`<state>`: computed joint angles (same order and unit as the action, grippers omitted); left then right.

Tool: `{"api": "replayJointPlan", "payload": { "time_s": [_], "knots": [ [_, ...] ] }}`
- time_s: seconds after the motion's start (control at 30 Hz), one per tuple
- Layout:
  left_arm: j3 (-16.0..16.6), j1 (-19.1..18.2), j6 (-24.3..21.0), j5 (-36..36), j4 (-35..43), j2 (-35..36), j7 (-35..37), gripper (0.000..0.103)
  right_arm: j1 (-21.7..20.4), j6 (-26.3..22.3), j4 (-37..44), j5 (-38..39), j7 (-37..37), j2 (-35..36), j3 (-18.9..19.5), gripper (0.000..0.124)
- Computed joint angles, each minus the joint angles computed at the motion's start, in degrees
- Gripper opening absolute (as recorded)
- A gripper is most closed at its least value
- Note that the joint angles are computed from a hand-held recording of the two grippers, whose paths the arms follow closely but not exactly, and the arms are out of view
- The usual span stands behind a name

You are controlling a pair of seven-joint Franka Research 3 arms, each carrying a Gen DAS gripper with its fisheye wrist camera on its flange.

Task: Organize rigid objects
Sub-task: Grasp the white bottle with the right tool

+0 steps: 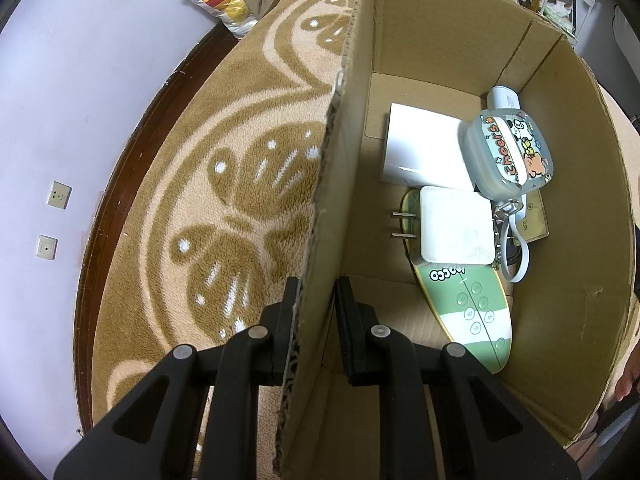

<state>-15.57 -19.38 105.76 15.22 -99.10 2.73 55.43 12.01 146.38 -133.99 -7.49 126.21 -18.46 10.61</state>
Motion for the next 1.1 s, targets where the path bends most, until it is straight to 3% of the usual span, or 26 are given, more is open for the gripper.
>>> {"api": "replayJointPlan", "payload": {
  "time_s": [0.2, 0.37, 0.57, 0.83, 1.1],
  "knots": [
    [-0.01, -0.04, 0.05, -0.11, -0.20, -0.21, -0.08, 0.017, -0.62, -1.55, 0.54, -3.44, 1.69, 0.75, 1.04, 0.060],
    [-0.05, -0.11, -0.08, 0.09, -0.06, -0.11, -0.10, 0.017, -1.02, -6.12, 3.10, -11.98, 5.70, 2.67, 3.41, 0.058],
    [-0.10, -0.21, -0.09, 0.29, -0.05, -0.03, -0.20, 0.017, 0.75, -8.74, 4.10, -17.29, 9.13, 3.29, 2.73, 0.051],
    [-0.12, -0.34, -0.19, 0.48, 0.03, 0.07, -0.22, 0.017, 1.46, -6.58, 2.57, -17.56, 9.78, 1.91, 1.76, 0.047],
    [-0.12, -0.34, -0.10, 0.33, -0.01, 0.07, -0.33, 0.017, -0.06, -0.71, 0.50, -14.86, 9.45, 0.19, 1.45, 0.045]
  ]
}}
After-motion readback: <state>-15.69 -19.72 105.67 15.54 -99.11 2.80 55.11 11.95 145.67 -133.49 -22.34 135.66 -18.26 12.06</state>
